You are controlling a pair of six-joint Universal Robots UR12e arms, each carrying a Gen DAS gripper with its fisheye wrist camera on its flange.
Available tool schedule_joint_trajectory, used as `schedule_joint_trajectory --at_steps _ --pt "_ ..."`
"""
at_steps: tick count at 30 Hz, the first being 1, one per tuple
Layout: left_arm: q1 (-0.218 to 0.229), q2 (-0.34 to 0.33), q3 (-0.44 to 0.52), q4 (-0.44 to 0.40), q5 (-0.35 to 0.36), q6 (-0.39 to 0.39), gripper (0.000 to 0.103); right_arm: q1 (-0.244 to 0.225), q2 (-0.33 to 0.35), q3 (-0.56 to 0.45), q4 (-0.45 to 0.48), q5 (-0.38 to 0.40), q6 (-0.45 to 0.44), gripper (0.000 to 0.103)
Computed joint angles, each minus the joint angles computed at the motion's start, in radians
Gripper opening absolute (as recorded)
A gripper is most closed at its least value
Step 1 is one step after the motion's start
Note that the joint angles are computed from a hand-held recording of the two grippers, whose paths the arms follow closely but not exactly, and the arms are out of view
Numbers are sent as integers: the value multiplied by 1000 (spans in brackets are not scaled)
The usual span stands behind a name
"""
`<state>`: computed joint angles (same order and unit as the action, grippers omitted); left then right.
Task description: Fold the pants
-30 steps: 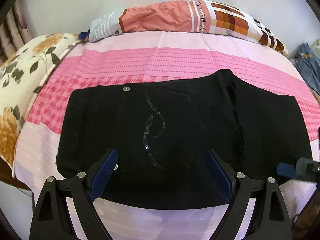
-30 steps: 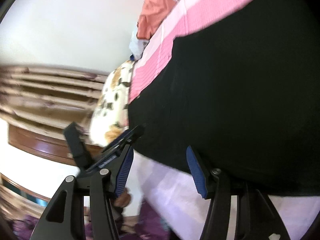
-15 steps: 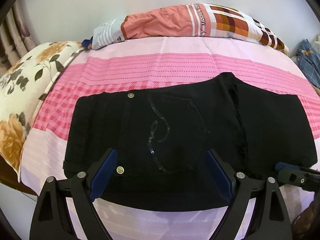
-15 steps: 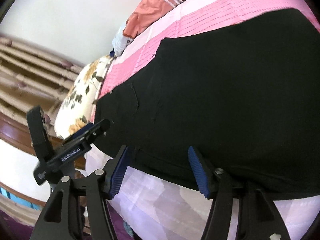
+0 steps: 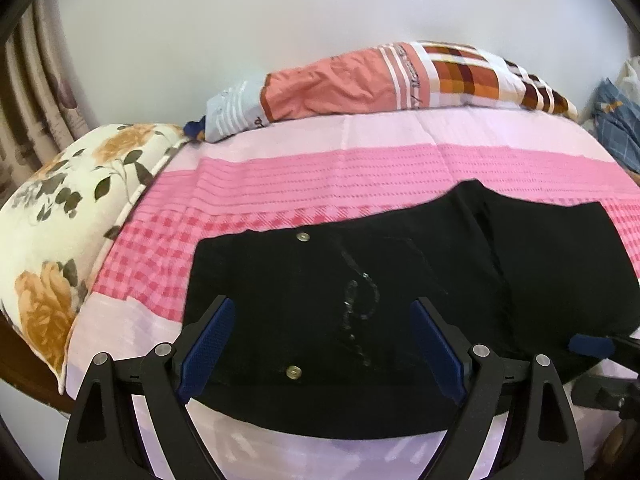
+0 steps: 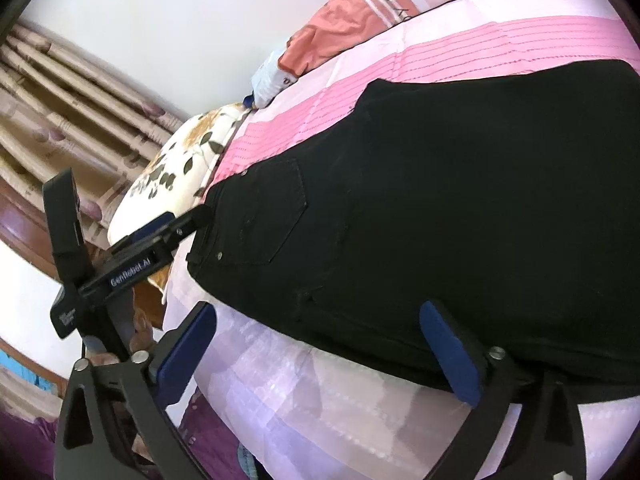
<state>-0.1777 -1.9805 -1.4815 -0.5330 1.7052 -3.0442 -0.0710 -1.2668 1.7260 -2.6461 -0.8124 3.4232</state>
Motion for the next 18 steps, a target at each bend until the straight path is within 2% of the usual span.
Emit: schedule_joint_trajectory --at_steps 6,10,18 --pt "20 4 -8 14 -27 -29 89 3 -1 -1 2 -10 10 102" --pt "29 7 -21 54 -32 -18 89 11 -6 -10 42 -39 -14 102" --pt "65 16 -45 119 -145 23 89 28 -7 -42 118 -112 -14 102"
